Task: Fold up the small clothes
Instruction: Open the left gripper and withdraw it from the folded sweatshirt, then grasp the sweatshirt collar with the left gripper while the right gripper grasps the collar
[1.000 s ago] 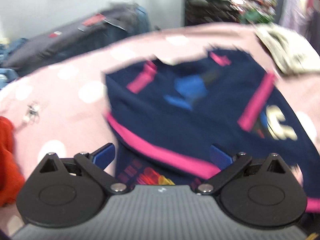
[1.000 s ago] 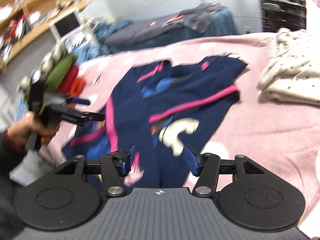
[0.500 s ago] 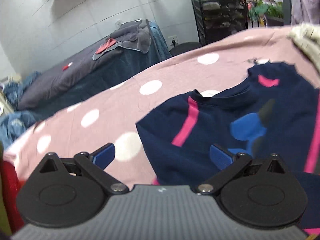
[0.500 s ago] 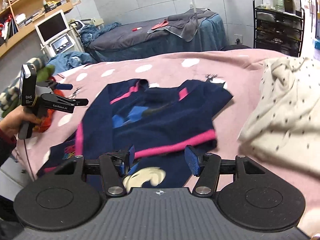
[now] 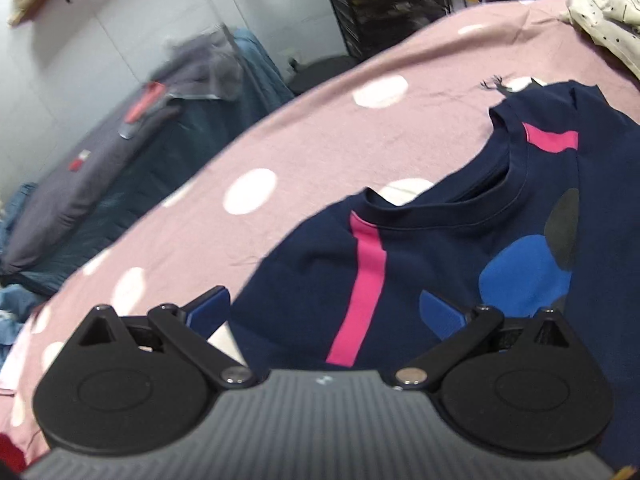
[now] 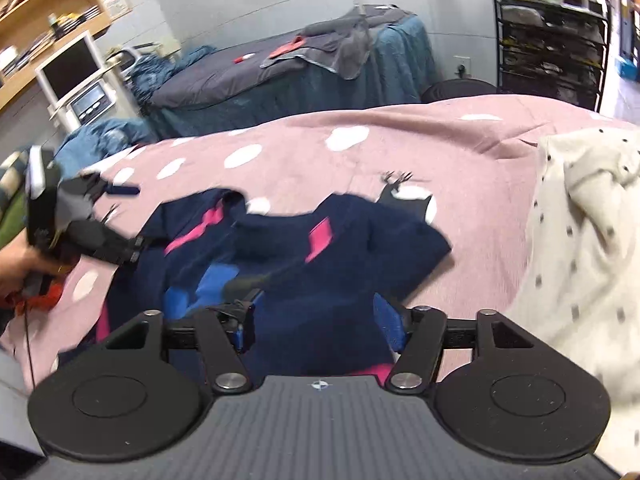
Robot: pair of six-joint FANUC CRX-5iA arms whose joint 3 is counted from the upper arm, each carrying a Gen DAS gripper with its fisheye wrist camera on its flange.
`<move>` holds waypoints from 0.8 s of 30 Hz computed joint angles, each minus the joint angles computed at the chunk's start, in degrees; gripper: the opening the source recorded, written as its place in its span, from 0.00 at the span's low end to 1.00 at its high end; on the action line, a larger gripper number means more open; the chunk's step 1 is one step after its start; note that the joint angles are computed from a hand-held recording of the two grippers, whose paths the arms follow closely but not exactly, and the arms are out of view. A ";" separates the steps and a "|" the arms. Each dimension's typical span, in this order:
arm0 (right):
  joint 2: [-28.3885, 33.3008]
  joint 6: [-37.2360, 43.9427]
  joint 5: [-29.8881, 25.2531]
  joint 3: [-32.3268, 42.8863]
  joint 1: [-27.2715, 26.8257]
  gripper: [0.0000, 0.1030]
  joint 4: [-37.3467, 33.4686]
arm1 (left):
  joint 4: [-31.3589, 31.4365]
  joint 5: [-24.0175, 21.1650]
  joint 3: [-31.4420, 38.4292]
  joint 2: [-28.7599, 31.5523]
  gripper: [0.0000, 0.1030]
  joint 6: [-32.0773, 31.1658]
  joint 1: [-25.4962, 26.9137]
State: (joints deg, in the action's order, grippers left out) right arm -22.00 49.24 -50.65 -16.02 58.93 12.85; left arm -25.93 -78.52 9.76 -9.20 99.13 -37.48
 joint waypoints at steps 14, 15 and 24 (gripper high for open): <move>16.27 17.32 -2.67 16.36 -15.94 1.00 -17.47 | 32.84 15.47 -11.05 0.11 0.99 -34.36 26.10; 17.32 19.49 -3.83 17.45 -16.54 1.00 -18.66 | 33.54 14.91 -10.55 1.27 0.99 -35.83 26.62; 20.02 32.78 -8.24 21.00 -20.32 0.95 -27.89 | 45.57 16.63 -14.85 3.72 0.71 -46.92 29.74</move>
